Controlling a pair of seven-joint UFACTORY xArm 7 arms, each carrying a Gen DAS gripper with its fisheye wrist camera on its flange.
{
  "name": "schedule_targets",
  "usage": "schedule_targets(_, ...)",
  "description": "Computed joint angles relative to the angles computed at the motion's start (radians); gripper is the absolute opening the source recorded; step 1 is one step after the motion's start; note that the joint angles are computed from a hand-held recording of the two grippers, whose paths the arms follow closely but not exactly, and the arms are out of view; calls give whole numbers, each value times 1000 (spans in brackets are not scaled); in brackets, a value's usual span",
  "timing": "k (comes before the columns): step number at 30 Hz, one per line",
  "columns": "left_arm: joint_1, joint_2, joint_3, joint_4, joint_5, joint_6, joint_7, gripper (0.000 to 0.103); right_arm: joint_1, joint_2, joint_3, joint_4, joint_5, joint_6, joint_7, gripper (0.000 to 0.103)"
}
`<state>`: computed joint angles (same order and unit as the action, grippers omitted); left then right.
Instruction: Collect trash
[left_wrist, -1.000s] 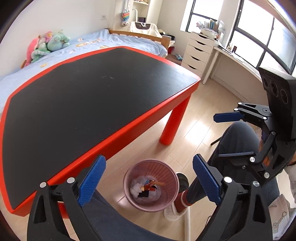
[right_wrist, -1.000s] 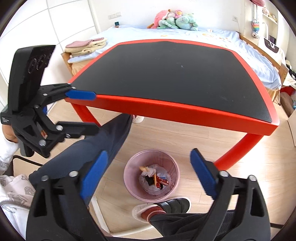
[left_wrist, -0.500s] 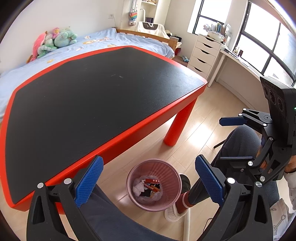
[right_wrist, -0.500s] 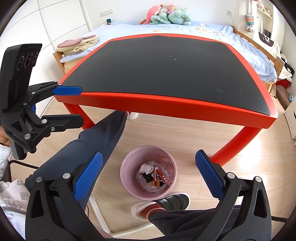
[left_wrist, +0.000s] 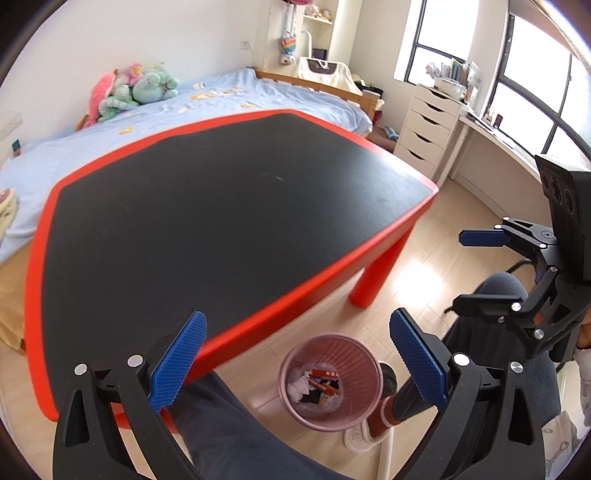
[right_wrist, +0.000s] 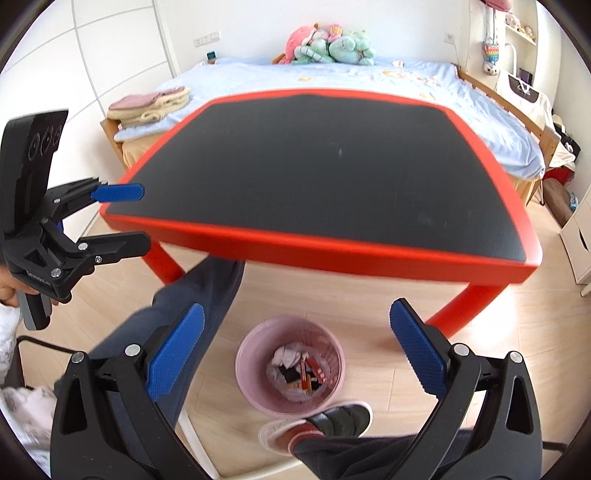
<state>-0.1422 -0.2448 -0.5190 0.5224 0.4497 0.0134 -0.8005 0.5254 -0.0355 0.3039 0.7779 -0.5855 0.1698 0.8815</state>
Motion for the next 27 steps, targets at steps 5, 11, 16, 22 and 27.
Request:
schedule_targets(5, 58, -46, -7, 17, 22, 31, -23, 95, -10, 19, -11, 93, -46, 52, 13, 99)
schedule_targets(11, 105, -71, 0, 31, 37, 33, -30, 95, -7, 57, -44, 194, -114, 69, 26, 100)
schedule_targets(16, 103, -60, 27, 57, 27, 63, -30, 96, 5, 102, -76, 271, -122, 68, 11, 100)
schedule_targets(22, 130, -54, 35, 75, 69, 78, -93, 97, 30, 157, -112, 346, -99, 71, -26, 100)
schedule_targets(27, 119, -54, 64, 71, 63, 76, -108, 97, 54, 183, -134, 375, -74, 72, -53, 100)
